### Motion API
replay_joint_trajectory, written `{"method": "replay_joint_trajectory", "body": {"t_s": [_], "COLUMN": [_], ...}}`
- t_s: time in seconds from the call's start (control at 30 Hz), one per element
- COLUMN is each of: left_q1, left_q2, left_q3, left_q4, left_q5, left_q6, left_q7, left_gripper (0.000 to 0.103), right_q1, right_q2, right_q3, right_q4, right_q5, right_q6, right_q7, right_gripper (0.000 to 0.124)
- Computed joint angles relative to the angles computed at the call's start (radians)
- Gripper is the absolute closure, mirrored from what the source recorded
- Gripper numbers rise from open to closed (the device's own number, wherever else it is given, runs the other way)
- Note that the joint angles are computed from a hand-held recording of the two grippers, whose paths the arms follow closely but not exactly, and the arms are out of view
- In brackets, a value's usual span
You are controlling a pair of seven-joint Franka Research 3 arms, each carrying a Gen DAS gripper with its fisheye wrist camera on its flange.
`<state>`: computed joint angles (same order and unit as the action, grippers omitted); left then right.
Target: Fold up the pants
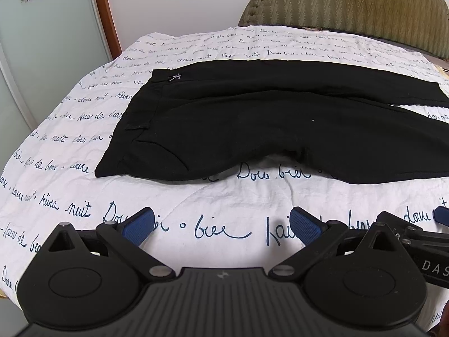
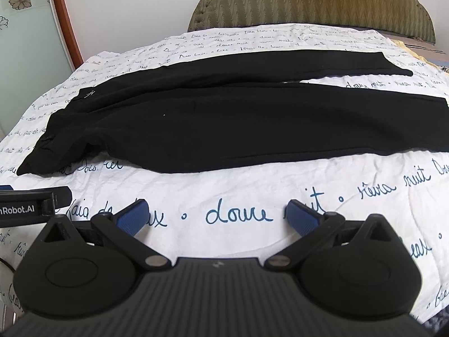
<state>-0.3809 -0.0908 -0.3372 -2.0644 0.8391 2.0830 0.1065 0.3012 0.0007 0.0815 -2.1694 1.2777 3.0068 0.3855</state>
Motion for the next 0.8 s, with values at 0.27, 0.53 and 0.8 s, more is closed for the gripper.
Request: {"method": "replay_joint_trajectory", "body": {"t_s": [0.27, 0.53, 0.8], "left_q1": [-0.001, -0.005, -0.004], "left_q2": [0.001, 0.007, 0.005], "left_q3": [0.001, 0.000, 0.002], "left_q4": [-0.004, 0.003, 0.006], "left_q5": [-0.002, 0.004, -0.003], "left_q6": [0.006, -0.011, -0.012], "left_q7": [-0.005, 0.003, 0.009], "left_gripper": [0.000, 0.000, 0.000], "right_q1": [-0.004, -0.005, -0.007], "right_q2": [0.002, 0.005, 0.006], "right_q3": [-0.001, 0.001, 0.000], "right_q4": [0.003, 0.005, 0.006], "right_q5": [0.014, 0.007, 0.013], "right_q6": [-0.009, -0.007, -0.010], "right_q7": [0.000, 0.012, 0.003], "right_gripper": [0.021, 0.021, 0.021]}}
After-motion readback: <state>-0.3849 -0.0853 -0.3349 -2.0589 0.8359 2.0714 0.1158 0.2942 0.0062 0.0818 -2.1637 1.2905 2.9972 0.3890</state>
